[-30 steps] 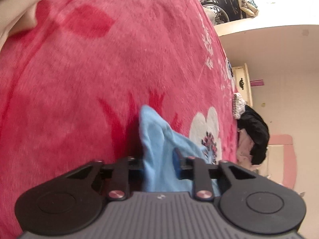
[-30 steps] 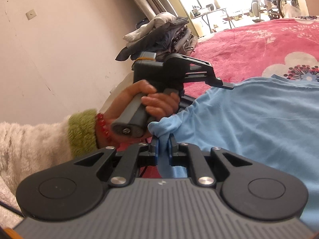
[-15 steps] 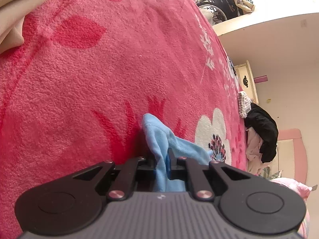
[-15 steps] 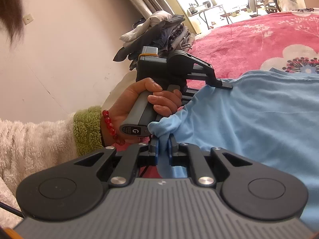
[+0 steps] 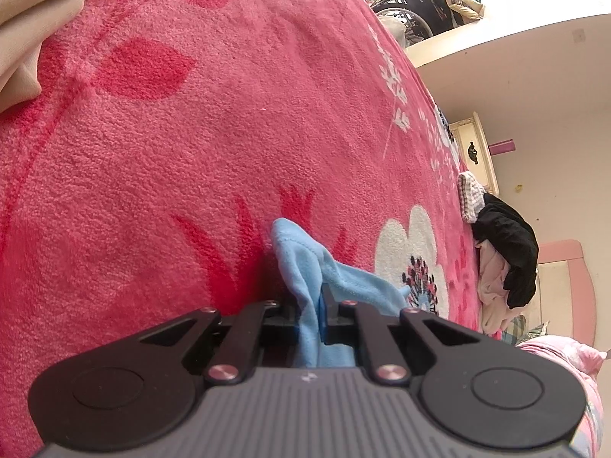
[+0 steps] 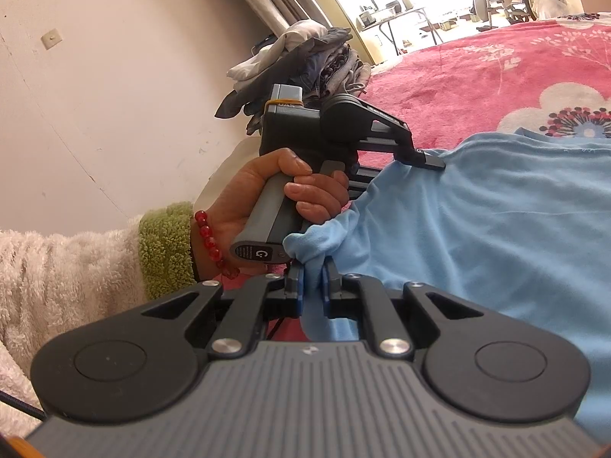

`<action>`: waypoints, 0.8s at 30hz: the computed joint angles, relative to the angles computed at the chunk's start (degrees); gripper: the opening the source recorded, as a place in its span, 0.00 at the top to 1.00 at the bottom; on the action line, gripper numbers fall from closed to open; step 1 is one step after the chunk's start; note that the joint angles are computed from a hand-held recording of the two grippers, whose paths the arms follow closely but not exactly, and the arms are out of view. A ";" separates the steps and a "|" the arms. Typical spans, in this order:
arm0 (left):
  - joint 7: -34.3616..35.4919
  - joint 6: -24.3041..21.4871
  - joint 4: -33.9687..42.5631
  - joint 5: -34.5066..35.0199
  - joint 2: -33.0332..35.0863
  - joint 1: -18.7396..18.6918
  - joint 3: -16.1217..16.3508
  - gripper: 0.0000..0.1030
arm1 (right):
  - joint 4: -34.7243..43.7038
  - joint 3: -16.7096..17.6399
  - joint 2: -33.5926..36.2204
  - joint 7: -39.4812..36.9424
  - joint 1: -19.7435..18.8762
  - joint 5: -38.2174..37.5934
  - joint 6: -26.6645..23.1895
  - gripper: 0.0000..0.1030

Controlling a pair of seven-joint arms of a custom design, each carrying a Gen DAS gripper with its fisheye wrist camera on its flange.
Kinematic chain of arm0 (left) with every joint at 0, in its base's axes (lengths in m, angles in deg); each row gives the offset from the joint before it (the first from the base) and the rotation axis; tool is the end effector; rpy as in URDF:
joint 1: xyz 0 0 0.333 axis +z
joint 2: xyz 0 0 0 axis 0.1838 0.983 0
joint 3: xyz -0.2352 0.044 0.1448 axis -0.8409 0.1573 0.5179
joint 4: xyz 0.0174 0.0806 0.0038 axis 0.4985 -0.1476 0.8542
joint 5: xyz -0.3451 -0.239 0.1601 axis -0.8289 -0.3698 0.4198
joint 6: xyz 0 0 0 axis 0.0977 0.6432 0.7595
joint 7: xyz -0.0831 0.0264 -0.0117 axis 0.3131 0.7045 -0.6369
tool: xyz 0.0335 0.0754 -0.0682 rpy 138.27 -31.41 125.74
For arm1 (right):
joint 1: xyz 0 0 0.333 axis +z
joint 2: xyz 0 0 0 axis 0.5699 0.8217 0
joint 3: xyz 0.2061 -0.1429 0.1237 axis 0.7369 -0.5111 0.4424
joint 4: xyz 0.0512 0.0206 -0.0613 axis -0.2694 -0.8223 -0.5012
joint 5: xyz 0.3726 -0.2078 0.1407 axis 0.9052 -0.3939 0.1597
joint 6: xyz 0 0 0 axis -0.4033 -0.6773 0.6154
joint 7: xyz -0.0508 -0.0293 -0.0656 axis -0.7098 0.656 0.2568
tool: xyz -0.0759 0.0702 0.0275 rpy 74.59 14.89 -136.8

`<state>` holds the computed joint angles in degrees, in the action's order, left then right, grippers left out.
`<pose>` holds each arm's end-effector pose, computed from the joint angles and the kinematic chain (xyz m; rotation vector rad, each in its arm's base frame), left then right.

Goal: Fold clothes
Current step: 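Grasp one shirt corner with the left gripper while the right gripper grasps another corner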

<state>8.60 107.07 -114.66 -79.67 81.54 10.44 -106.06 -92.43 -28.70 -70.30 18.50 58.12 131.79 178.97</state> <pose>0.7345 -0.2096 0.4983 2.3302 -1.3326 1.1504 0.5612 0.2902 0.5483 -1.7135 1.1482 0.0879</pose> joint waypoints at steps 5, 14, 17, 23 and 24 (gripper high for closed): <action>0.04 0.00 0.18 0.33 0.17 -0.06 0.06 0.91 | -0.03 -0.03 -0.03 0.23 -0.03 -0.05 -0.02 0.93; -0.25 0.24 0.32 0.55 0.40 -0.09 -0.04 0.91 | -0.01 -0.06 0.00 0.51 -0.07 0.16 0.04 0.93; -0.13 0.32 0.20 0.48 0.35 0.01 -0.13 0.91 | 0.00 -0.06 0.00 0.56 -0.06 0.24 0.05 0.93; 0.03 0.47 0.26 0.58 0.50 0.00 -0.14 0.91 | -0.14 -0.04 -0.05 0.63 -0.02 0.48 0.15 0.93; -0.02 0.50 0.25 0.78 0.47 -0.05 -0.08 0.91 | -0.14 -0.02 -0.04 0.62 0.00 0.48 0.27 0.93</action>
